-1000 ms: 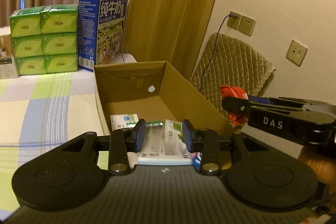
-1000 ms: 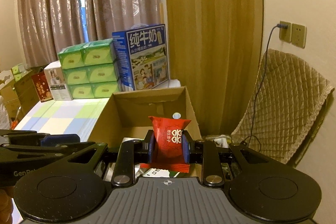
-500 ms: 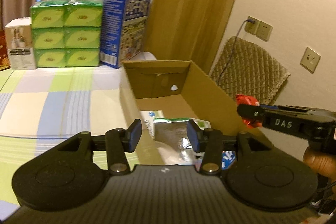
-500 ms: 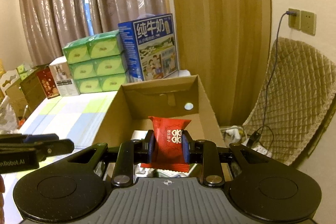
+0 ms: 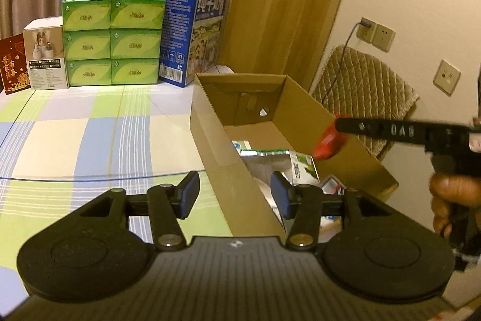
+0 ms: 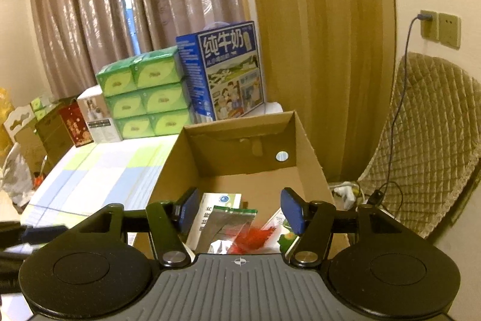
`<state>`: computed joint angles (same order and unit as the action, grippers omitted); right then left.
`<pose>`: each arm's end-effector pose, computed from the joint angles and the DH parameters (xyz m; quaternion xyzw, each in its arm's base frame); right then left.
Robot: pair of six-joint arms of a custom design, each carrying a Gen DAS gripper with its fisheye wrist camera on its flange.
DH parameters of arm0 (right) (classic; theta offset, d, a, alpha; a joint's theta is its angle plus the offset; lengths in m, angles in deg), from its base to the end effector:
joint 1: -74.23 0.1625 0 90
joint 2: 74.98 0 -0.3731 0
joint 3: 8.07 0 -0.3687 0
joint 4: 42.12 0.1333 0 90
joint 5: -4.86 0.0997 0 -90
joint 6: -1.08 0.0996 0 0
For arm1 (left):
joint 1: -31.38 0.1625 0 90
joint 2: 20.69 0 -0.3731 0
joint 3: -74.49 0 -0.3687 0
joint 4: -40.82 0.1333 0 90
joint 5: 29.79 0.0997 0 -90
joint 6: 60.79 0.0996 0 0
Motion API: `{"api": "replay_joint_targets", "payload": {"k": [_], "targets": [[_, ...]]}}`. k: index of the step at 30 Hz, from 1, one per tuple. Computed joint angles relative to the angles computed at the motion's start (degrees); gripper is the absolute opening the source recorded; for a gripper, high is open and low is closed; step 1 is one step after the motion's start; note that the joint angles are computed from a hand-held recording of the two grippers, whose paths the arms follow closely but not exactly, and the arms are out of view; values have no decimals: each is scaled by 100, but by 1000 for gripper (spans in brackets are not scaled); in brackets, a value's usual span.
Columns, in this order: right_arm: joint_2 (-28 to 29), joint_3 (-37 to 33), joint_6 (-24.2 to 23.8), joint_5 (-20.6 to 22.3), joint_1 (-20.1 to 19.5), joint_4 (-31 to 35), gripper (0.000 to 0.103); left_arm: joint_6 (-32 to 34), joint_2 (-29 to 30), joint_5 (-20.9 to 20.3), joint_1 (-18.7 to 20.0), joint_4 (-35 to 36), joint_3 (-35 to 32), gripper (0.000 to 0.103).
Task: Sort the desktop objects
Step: 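Open both tools to drop the medicine box and candy packet into the cardboard box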
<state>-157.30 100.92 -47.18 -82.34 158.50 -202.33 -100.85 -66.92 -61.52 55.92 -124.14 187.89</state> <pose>0.0855 -0.5313 0.3633 0.3452 -0.8619 0.3407 0.1481 -0.3707 -0.4089 0.0537 0.1593 0.8574 -0.4226 0.2467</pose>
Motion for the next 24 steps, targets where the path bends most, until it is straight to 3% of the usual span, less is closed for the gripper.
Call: {"api": "replay_joint_targets", "payload": {"k": [11, 18, 24], "targets": [[-152, 136, 144, -3, -156, -99, 74, 235, 94, -93, -46, 61, 23, 48], [-187, 179, 194, 15, -195, -138, 75, 654, 377, -73, 27, 206, -293, 48], [-257, 159, 180, 35, -225, -125, 77, 1154, 769, -304, 266, 159, -714, 48]]}}
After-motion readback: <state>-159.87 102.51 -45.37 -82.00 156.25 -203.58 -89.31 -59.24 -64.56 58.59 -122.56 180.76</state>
